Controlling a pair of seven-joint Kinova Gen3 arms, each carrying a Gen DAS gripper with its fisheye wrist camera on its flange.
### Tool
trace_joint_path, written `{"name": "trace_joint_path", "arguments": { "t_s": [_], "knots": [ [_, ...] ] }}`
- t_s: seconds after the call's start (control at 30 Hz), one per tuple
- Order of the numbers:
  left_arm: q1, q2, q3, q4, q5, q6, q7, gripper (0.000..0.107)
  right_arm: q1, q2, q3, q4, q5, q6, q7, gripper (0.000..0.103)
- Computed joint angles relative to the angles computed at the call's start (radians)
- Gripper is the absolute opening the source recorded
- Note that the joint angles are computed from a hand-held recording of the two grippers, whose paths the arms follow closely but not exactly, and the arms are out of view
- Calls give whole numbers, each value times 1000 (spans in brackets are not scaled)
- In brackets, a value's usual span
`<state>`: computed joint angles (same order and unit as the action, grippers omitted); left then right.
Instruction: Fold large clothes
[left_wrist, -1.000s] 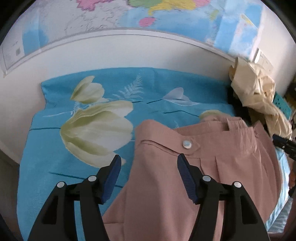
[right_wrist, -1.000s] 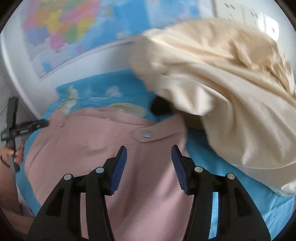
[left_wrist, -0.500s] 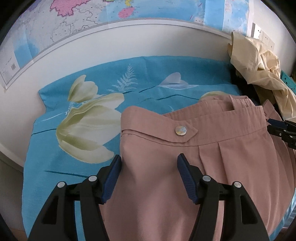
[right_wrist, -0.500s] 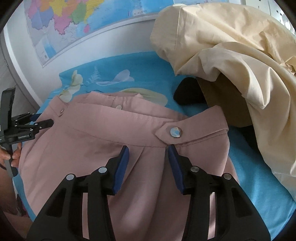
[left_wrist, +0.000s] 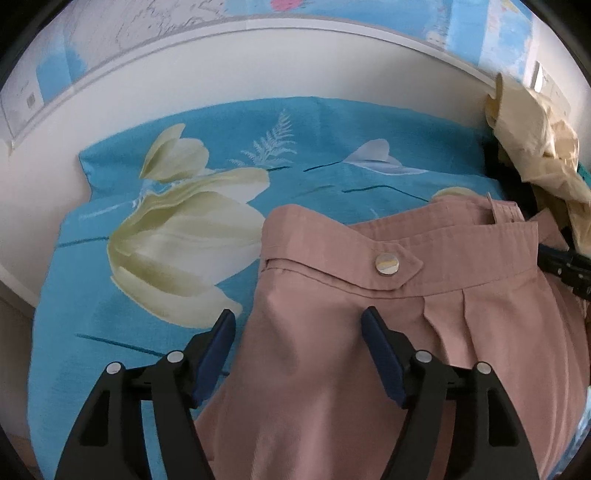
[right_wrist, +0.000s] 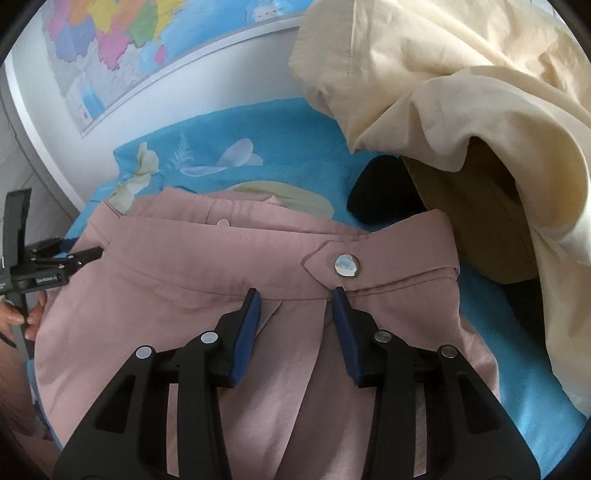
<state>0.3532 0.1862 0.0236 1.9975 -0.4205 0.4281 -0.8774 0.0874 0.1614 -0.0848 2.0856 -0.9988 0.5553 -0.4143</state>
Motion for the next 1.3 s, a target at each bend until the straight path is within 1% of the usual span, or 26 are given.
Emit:
{"name": "trace_joint_path", "arguments": {
  "t_s": [0.07,0.17,0.23,0.37,0.4,0.43,0.47,0.5,0.57,0.63,0.73,0.8,0.83,0.87,0.9,0.93,0.97,1.03,1.07,1.1,1.13,1.17,1.2,1.23,1.27,1.3],
  "knots": [
    [-1,-16,-14,8,35,-10,-31,70,-22,-23,37,1,13,24,-19,41],
    [106,-55,-119,31,19,-21,-24,70,49,-101,51,39,-62,84,65,53],
    [185,-71,-203,38,38,-19,-56,70,75,-154,81,66,-69,100,92,59],
    [342,-35,-388,18,111,7,-151,71,51,-165,137,72,58,62,-26,62],
    [360,-22,-421,18,152,-4,-181,70,33,-142,150,65,99,49,-66,60],
    [391,-16,-467,23,192,-18,-211,70,28,-116,151,50,133,52,-105,43],
    [422,-4,-511,25,224,-33,-237,71,31,-83,141,36,150,57,-127,39],
    [460,8,-557,24,243,-43,-250,71,22,-64,143,31,152,46,-133,37],
    [544,33,-649,16,261,-52,-261,72,38,-50,118,31,110,23,-104,20],
    [618,59,-721,9,237,-57,-234,73,61,-43,90,18,89,24,-96,8],
    [647,67,-765,10,275,-73,-270,73,21,-37,91,7,132,-12,-160,8],
    [655,24,-780,43,291,-102,-290,71,-22,-64,133,19,150,-13,-165,18],
    [646,1,-774,59,292,-110,-294,71,-16,-71,147,20,135,10,-142,35],
    [631,-37,-763,83,302,-116,-314,71,8,-88,156,29,105,50,-104,64],
    [632,-76,-768,114,309,-128,-337,71,50,-109,153,43,68,91,-63,76],
    [648,-101,-790,136,323,-138,-365,72,97,-134,147,58,48,131,-23,81],
    [649,-139,-799,165,346,-148,-403,72,132,-151,148,66,43,170,18,80],
    [615,-213,-774,220,407,-160,-484,72,155,-170,181,80,68,224,64,81],
    [582,-243,-750,244,441,-158,-525,75,158,-165,200,83,83,259,63,74],
    [536,-254,-709,258,477,-153,-566,75,161,-156,205,88,99,278,61,63],
    [492,-256,-672,269,510,-155,-606,75,162,-151,208,90,121,280,65,26],
    [465,-251,-650,280,543,-155,-647,73,151,-153,208,97,133,266,67,6],
    [456,-243,-646,290,584,-158,-688,69,152,-146,205,99,130,268,75,5],
    [466,-236,-659,296,625,-157,-727,55,156,-145,203,102,110,263,88,4],
    [493,-234,-691,305,665,-166,-761,47,153,-151,207,105,87,250,103,3],
    [534,-237,-738,314,706,-180,-798,30,161,-150,210,104,61,254,120,3]
  ]
}}
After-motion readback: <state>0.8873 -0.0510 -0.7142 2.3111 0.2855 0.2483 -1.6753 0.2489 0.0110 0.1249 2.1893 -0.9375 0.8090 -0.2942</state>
